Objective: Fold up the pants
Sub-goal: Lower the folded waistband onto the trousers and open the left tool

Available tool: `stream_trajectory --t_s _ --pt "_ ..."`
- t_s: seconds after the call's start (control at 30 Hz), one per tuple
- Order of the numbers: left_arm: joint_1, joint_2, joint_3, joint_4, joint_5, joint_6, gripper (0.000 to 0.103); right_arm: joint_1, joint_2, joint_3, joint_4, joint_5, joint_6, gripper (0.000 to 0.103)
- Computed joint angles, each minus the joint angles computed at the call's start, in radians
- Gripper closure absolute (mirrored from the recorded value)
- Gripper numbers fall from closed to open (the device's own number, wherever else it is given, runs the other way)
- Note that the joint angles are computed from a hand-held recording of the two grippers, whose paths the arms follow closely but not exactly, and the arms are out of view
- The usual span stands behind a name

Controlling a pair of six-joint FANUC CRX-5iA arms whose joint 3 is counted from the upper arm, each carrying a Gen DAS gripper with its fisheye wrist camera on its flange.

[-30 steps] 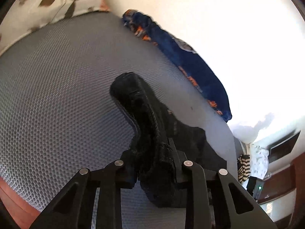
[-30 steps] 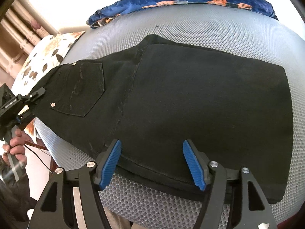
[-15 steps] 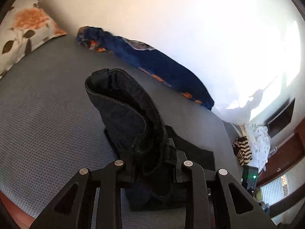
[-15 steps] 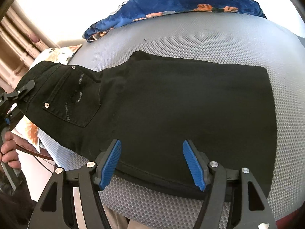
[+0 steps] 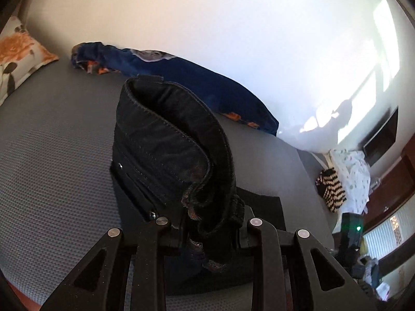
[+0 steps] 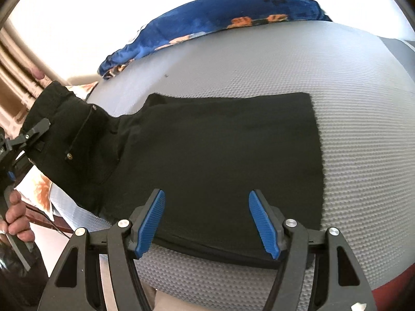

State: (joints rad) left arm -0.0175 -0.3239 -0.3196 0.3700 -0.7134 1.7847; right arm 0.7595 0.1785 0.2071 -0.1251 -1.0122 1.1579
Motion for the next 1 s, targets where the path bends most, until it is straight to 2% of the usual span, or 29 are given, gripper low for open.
stream_trajectory --t_s 0.13,0.53,0.73,0.87,1.0 --pt "-0.052 0.056 0.054 -0.050 -0.005 0.047 0.077 -0.031 -0.020 -0.017 -0.005 0.014 -0.008 0.038" --pt "-0.236 0.251 0.257 -0.237 -0.085 0.144 0.077 -0.113 -0.032 -0.026 -0.059 0.047 -0.006 0.038" --pt "-0.317 0.368 0.329 -0.259 -0.131 0.117 0.077 -0.139 -0.028 -0.031 -0.081 0.052 0.008 0.038" --pt "-0.384 0.420 0.400 -0.402 -0.189 0.186 0.076 -0.157 -0.024 -0.021 -0.106 0.040 0.021 0.038" --pt "-0.417 0.446 0.441 -0.457 -0.219 0.195 0.071 -0.185 -0.007 0.010 -0.160 0.008 0.053 0.038"
